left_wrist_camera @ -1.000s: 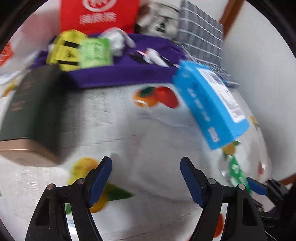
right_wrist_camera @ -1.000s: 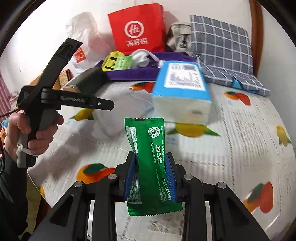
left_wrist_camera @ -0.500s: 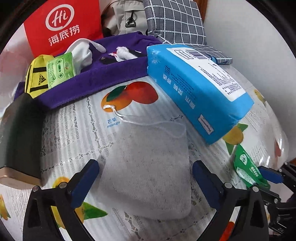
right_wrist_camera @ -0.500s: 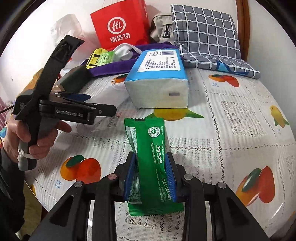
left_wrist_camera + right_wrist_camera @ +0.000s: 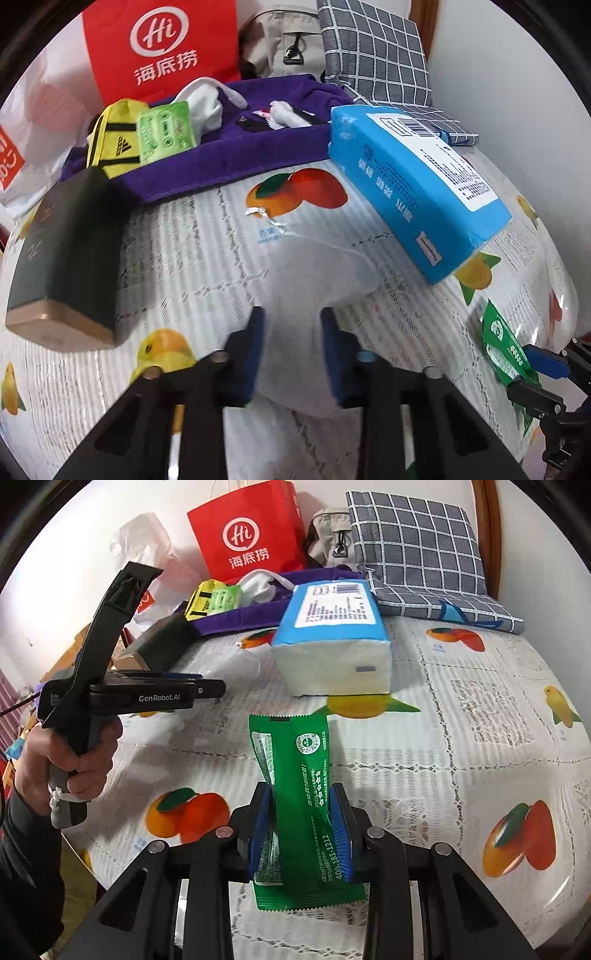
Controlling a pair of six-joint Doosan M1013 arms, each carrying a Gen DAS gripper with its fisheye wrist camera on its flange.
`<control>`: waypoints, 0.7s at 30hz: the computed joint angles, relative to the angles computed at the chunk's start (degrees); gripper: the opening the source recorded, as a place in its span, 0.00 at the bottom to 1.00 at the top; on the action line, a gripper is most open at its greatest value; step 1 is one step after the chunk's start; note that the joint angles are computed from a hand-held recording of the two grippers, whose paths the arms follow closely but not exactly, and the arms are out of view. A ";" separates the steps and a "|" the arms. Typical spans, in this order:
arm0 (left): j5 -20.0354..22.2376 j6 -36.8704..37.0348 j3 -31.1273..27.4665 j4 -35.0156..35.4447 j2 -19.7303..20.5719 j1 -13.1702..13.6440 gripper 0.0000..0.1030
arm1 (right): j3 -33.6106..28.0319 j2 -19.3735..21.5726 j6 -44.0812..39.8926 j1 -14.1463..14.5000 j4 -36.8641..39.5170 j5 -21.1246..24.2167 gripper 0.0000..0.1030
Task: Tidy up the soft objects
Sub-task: 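Lift the green wrapper with the right gripper while the left grasps the white mesh bag, then carry the mesh bag with the left gripper onto the towel while the right carries the wrapper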
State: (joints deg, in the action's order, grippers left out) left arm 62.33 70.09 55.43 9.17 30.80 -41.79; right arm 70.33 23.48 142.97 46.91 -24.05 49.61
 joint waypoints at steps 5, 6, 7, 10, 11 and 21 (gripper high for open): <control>-0.98 -1.29 2.92 -0.72 -1.81 0.16 0.14 | -0.13 -0.18 0.57 0.41 -0.53 -0.20 0.31; -0.97 -1.60 3.19 -0.54 -1.98 0.14 0.13 | -0.09 -0.25 0.58 0.43 -0.53 -0.28 0.31; -1.14 -2.07 3.92 -0.21 -2.45 0.06 0.12 | -0.04 -0.33 0.65 0.44 -0.63 -0.34 0.31; -1.30 -3.43 5.44 0.70 -3.59 -0.15 0.11 | -0.03 -0.57 0.82 0.53 -0.95 -0.49 0.31; -1.20 -4.06 5.95 1.18 -4.01 -0.25 0.11 | -0.01 -0.67 0.88 0.55 -1.02 -0.58 0.31; -1.55 -8.39 7.87 4.82 -6.64 -0.79 0.11 | -0.80 -1.17 0.71 0.66 -1.83 -0.52 0.32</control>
